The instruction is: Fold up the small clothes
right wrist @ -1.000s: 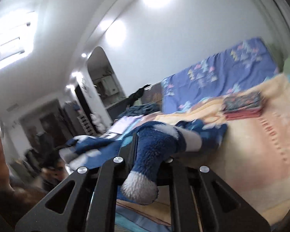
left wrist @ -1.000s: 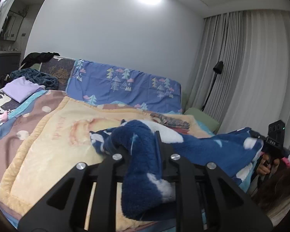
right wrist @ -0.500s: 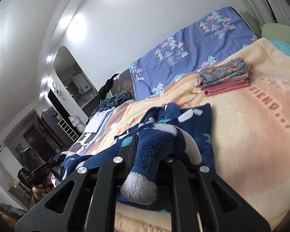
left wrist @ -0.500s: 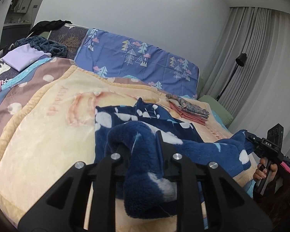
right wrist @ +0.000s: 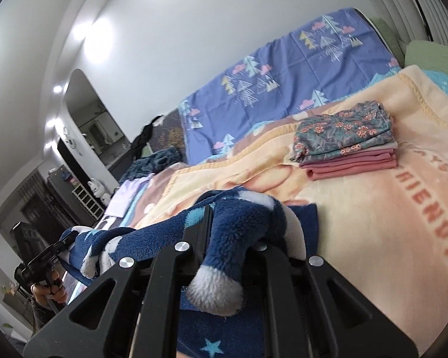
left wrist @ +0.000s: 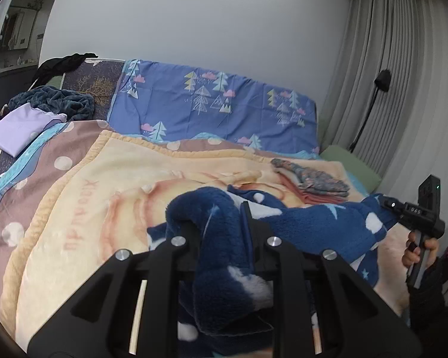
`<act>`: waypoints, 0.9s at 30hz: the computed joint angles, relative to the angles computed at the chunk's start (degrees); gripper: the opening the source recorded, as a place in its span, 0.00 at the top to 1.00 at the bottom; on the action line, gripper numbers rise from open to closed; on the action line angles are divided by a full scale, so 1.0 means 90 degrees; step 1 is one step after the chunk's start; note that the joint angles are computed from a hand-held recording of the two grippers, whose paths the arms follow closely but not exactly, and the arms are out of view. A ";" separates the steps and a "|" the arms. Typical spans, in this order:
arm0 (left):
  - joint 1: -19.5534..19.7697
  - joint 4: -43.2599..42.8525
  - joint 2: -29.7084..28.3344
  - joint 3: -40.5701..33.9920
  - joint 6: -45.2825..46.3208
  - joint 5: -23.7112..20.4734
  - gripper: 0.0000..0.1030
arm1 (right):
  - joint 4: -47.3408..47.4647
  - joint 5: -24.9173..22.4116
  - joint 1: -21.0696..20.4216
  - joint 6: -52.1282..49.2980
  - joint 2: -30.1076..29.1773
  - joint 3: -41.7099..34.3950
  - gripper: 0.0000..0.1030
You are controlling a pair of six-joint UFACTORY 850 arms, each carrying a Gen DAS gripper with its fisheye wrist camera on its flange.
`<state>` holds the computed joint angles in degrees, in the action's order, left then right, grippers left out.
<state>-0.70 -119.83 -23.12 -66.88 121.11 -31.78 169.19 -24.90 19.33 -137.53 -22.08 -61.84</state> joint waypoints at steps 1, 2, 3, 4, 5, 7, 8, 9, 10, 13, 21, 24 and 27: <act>-0.0036 0.0122 -0.0213 -0.0242 -0.0136 0.0150 0.81 | -0.0223 0.0113 -0.0065 0.0202 -0.0188 -0.0194 0.90; -0.0078 0.0288 -0.0500 -0.0546 -0.0329 0.0345 0.81 | -0.0517 0.0266 -0.0133 0.0475 -0.0435 -0.0438 0.90; -0.0111 0.0458 -0.0783 -0.0829 -0.0546 0.0543 0.81 | -0.0781 0.0444 -0.0175 0.0707 -0.0660 -0.0665 0.90; -0.0126 0.0720 -0.1032 -0.1077 -0.0825 0.0672 0.81 | -0.1036 0.0711 -0.0213 0.0910 -0.0958 -0.0963 0.90; -0.0129 0.1113 -0.1316 -0.1353 -0.1262 0.0760 0.81 | -0.1183 0.0877 -0.0235 0.1037 -0.1145 -0.1145 0.90; -0.0148 0.2015 -0.1949 -0.1972 -0.2407 0.0966 0.81 | -0.1599 0.1221 -0.0282 0.1472 -0.1576 -0.1525 0.90; -0.0143 0.2249 -0.2118 -0.2129 -0.2712 0.0985 0.81 | -0.1874 0.1256 -0.0302 0.1793 -0.1692 -0.1608 0.90; -0.0117 0.2631 -0.2369 -0.2365 -0.3240 0.0928 0.81 | -0.2192 0.1207 -0.0332 0.2174 -0.1779 -0.1642 0.90; -0.0093 0.2912 -0.2462 -0.2439 -0.3649 0.0871 0.81 | -0.2414 0.1135 -0.0357 0.2450 -0.1824 -0.1646 0.90; -0.0016 0.2699 -0.2533 -0.2453 -0.3527 0.0600 0.79 | -0.2556 0.0995 -0.0384 0.2541 -0.1783 -0.1554 0.89; 0.0083 0.2700 -0.2075 -0.1891 -0.3239 0.0025 0.58 | -0.2230 0.1228 -0.0218 0.1843 -0.1456 -0.1293 0.68; 0.0160 0.3008 -0.2018 -0.1807 -0.3652 -0.0293 0.58 | -0.2175 0.1211 -0.0170 0.1674 -0.1381 -0.1212 0.69; 0.0227 0.3528 -0.2162 -0.1993 -0.4377 -0.0788 0.89 | -0.2042 0.1065 -0.0146 0.1483 -0.1383 -0.1242 0.88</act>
